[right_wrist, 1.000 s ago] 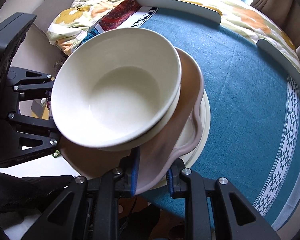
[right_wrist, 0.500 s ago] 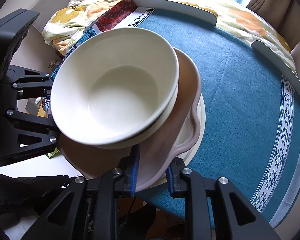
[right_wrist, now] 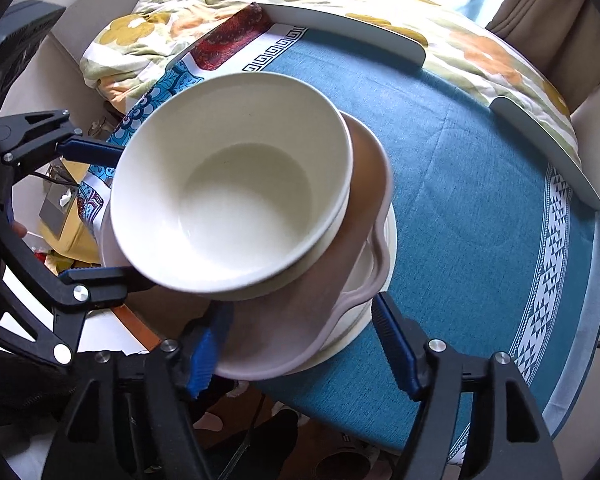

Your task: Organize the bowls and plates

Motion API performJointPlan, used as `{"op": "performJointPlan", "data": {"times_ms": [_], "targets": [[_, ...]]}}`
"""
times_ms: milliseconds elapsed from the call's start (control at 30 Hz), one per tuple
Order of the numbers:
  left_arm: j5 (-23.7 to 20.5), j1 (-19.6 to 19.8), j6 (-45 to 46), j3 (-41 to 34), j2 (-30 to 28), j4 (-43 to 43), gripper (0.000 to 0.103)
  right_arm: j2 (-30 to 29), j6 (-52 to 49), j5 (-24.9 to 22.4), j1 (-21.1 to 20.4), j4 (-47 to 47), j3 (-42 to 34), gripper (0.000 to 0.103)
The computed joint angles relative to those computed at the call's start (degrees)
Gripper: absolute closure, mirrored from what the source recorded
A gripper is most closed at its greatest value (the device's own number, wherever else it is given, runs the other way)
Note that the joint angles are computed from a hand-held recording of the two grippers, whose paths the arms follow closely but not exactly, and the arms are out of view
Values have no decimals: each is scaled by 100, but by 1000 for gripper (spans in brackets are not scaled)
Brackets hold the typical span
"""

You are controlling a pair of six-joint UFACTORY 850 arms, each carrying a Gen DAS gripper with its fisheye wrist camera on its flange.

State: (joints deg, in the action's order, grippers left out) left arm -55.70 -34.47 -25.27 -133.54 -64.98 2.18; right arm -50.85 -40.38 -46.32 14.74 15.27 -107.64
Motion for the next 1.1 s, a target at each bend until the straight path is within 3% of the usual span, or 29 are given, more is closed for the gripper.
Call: {"op": "performJointPlan", "data": {"times_ms": [133, 233, 433, 733, 867, 933, 967, 1100], "targets": [[301, -20, -132, 514, 331, 47, 9, 156, 55, 121, -22, 39, 183, 33], [557, -44, -434, 984, 647, 208, 9, 338, -4, 273, -40, 162, 412, 20], [1099, -149, -1621, 2157, 1493, 875, 9, 803, -337, 684, -135, 761, 984, 20], [1124, -781, -4186, 3114, 2509, 2665, 9, 2118, -1809, 1492, -393, 2448, 2328, 20], [616, -1217, -5544, 3113, 2787, 3950, 9, 2876, -2827, 1929, -554, 3670, 2993, 18], [330, -1420, -6191, 3086, 2904, 4589, 9, 3278, -3414, 2186, -636, 4415, 3336, 8], [124, -1519, -6431, 2998, 2907, 4851, 8, 3445, -3692, 2260, -675, 4755, 3463, 2], [-885, -1929, -7200, 2755, 2894, 5903, 2, 4083, -4548, 2874, -738, 5844, 3948, 1]]}}
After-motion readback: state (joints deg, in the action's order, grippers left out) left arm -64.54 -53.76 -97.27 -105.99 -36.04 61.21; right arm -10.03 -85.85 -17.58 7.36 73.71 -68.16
